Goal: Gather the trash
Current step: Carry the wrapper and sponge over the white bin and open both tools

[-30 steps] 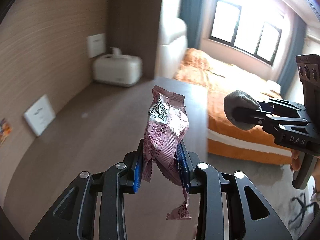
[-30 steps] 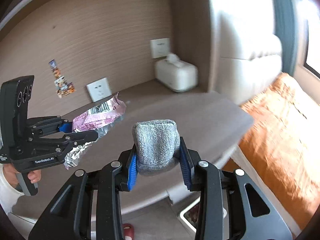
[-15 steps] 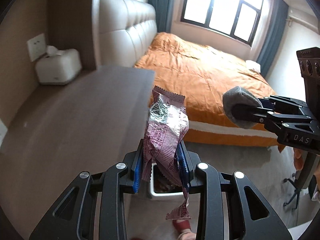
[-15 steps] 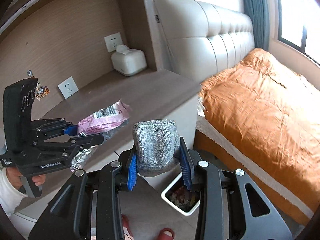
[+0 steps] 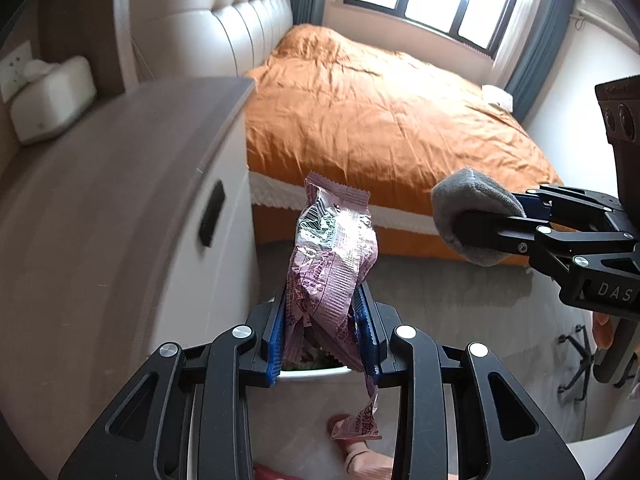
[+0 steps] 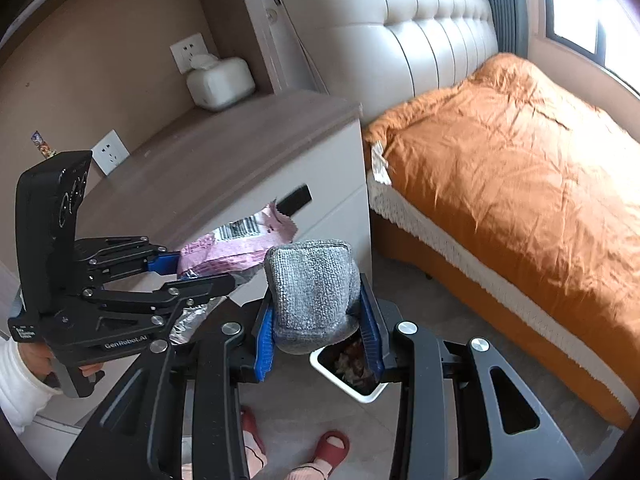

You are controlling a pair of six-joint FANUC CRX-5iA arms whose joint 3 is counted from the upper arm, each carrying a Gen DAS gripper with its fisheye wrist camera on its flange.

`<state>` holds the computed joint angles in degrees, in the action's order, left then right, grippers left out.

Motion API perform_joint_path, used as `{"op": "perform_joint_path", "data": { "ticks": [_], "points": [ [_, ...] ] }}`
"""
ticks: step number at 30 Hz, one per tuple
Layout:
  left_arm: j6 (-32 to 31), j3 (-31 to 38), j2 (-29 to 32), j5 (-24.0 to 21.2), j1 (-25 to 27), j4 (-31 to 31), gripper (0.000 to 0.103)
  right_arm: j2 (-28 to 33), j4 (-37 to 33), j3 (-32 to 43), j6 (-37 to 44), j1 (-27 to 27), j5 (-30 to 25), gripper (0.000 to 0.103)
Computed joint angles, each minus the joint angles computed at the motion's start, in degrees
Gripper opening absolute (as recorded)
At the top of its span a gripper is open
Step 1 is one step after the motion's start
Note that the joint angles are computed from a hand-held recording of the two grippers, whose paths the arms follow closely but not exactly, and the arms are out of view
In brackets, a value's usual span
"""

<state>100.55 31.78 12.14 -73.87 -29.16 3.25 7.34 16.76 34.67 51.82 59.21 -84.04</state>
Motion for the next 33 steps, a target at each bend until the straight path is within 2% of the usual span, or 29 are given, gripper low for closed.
{"op": "perform_joint_path", "data": {
  "ticks": [6,15,21,25,27,28,29,30,31,32,33],
  "points": [
    [0.27,-3.81,1.64,3.11,-0.22,1.27,0.031,-1.15,-4.05,-5.85,0.15,-3.29,3.24,0.038],
    [-0.77,-15.01,4.34,10.46,1.27,5.98,0.031,-0.31,-10.69,-14.73,1.63,-8.01,8.4,0.038],
    [-2.55,-19.09,8.98,14.71,1.44,7.88,0.031,0.58,-16.72,-21.01,3.23,-11.56,14.64,0.038],
    [-4.33,-20.71,12.78,17.31,1.82,9.59,0.032,2.51,-20.95,-22.93,3.48,-14.09,16.58,0.038],
    [-4.35,-21.22,14.4,17.82,2.03,10.13,0.033,4.11,-23.15,-23.29,3.99,-15.64,16.41,0.043],
    [-4.24,-21.63,14.76,18.29,2.14,10.3,0.041,4.49,-23.51,-23.7,3.87,-16.05,16.62,0.044],
    [-3.69,-21.95,15.28,18.76,2.3,10.27,0.05,5.23,-25.2,-23.72,4.79,-17.02,16.56,0.05],
    [-4.12,-22.68,15.49,19.38,2.52,11.22,0.074,5.49,-26.72,-23.83,5.5,-17.74,16.92,0.061],
    [-4.61,-23.29,15.8,19.97,2.74,12.32,0.094,5.67,-27.75,-24.22,5.71,-18.37,17.58,0.068],
    [-4.45,-23.31,16.32,20.29,2.79,12.59,0.097,5.83,-28.1,-24.35,5.68,-18.7,17.64,0.084],
    [-4.69,-23.19,16.78,19.88,2.88,13.06,0.098,6.3,-28.21,-24.39,5.54,-18.96,17.52,0.089]
  ]
}}
